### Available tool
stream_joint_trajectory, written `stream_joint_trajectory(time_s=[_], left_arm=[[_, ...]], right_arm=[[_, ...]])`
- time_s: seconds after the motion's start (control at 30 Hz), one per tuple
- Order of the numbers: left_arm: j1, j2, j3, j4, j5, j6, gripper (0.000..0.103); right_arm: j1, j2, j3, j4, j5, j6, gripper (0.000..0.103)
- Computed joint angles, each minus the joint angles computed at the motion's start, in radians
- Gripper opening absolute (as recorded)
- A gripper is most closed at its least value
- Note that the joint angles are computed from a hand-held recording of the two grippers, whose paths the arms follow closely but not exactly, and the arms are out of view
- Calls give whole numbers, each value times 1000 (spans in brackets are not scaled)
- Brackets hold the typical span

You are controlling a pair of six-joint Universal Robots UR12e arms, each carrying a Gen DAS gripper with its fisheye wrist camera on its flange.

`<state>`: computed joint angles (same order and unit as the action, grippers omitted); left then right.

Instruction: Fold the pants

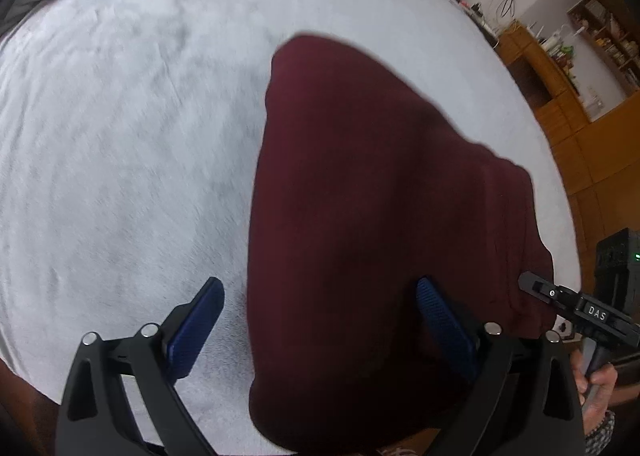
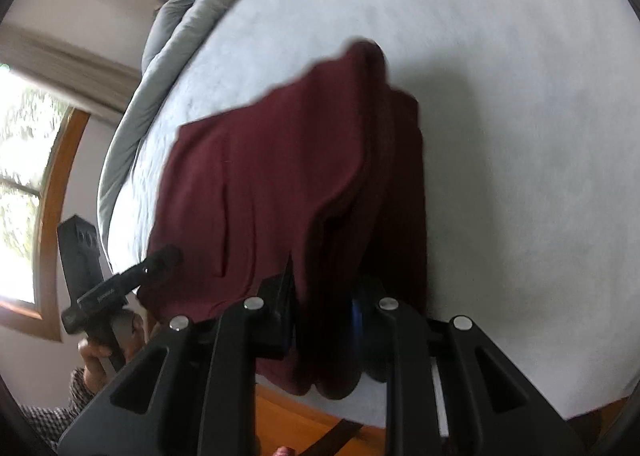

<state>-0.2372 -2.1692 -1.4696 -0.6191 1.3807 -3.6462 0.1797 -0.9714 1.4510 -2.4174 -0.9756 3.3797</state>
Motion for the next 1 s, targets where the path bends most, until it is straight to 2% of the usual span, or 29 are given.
stream_joint_trajectory(time_s=[0.1,0.2,0.23,0.27,0.4,0.5,0.63,0.7,0.73,0.77,0.8,0.87,1.0], left_arm=[[-4,-13,3,8,5,-12,100],[-5,-12,3,12,7,-13,100],[-5,-9,4,12,6,-13,100],[-3,-4,4,9,1,-7,99],[6,16,-6,26,-13,6,99],[9,25,-6,22,12,22,99],[15,29,-11,9,22,0,99],[23,31,-21,4,16,-6,99],[23,30,-23,1,14,-8,99],[24,29,-24,-3,10,-9,99],[25,27,-24,-6,7,-11,99],[23,24,-23,-7,2,-18,99],[14,19,-16,13,-11,-13,99]], right_arm=[[0,-2,8,-9,3,-6,25],[6,-17,-5,20,-26,-57,41],[8,-23,-15,33,-42,-75,54],[10,-29,-16,16,-60,-76,58],[6,-26,-49,-28,-87,-72,63],[5,23,-128,3,-99,-56,64],[-2,86,-204,50,-54,-34,59],[-5,109,-233,71,-43,-27,51],[-5,120,-247,78,-39,-24,36],[-5,132,-264,95,-15,-29,15],[-7,142,-278,115,21,-31,12],[-7,148,-284,108,41,-28,7],[-8,128,-271,57,-13,3,6]])
